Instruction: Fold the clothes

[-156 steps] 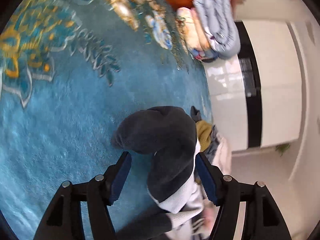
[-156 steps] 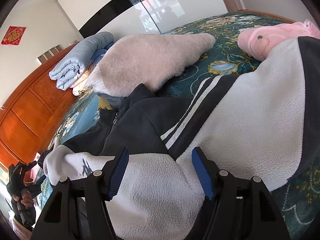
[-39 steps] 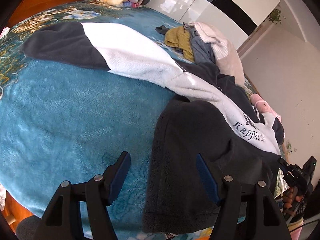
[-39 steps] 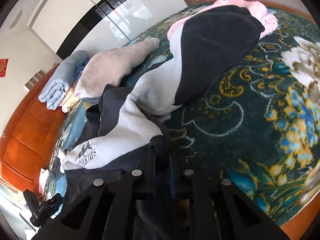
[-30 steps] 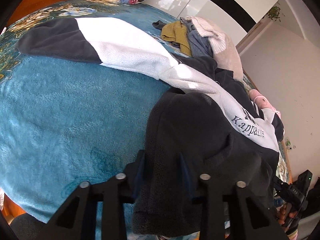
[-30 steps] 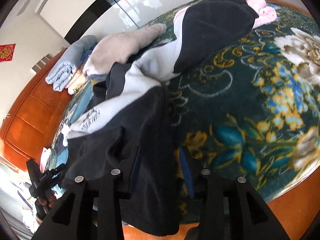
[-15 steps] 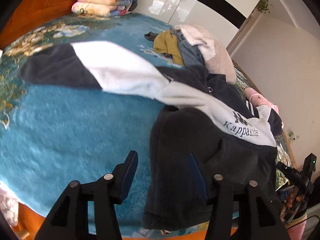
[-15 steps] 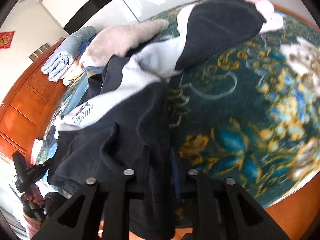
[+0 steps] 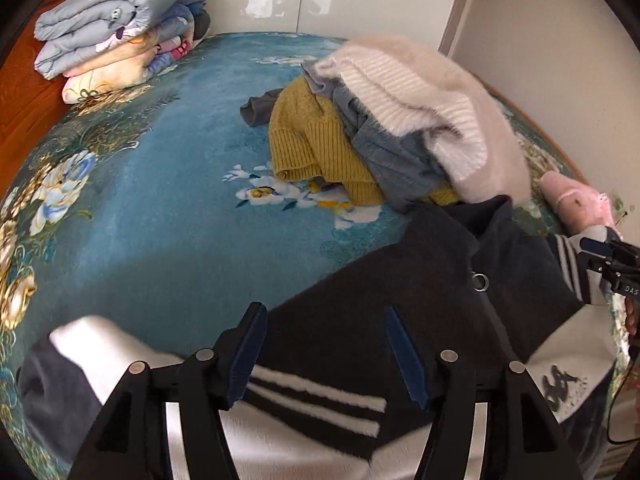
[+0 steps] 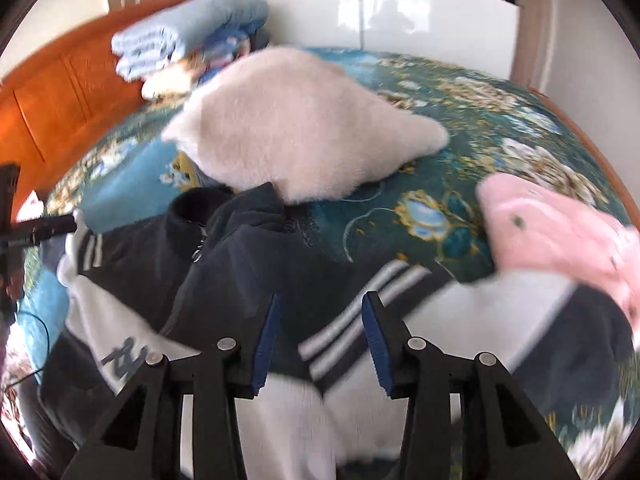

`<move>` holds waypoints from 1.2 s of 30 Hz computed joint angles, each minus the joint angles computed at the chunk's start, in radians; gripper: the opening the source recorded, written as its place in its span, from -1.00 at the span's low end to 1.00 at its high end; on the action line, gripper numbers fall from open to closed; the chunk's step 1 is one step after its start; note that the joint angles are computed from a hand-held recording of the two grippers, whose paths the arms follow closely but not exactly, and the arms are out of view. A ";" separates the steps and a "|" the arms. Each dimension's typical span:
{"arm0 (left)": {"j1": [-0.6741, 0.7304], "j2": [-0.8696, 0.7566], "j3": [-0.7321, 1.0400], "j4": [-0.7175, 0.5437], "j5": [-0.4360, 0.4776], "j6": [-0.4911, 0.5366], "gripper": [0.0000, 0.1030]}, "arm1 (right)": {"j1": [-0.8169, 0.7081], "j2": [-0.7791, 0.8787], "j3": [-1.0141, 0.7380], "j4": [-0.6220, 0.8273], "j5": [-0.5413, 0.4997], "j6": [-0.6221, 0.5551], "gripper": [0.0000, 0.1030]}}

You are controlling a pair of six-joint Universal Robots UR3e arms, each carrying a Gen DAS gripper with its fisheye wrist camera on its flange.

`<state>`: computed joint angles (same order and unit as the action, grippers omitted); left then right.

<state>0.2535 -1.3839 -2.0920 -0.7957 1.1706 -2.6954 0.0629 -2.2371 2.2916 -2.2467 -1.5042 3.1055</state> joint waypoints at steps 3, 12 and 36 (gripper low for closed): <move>-0.101 -0.217 0.101 0.085 0.077 -0.011 0.28 | -0.008 0.233 -0.013 -0.153 -0.004 -0.057 -0.02; -0.096 -0.341 0.120 0.065 -0.021 0.153 0.39 | -0.186 0.411 0.016 -0.208 0.289 -0.274 0.00; 0.053 0.396 -0.311 0.399 -0.130 0.131 -0.68 | 0.270 0.218 -0.027 -0.406 -0.218 0.034 -0.76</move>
<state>0.3061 -0.9879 -2.4027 -0.3972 1.0404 -2.5647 0.3332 -2.0186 2.2647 -2.6526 -1.7222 3.1394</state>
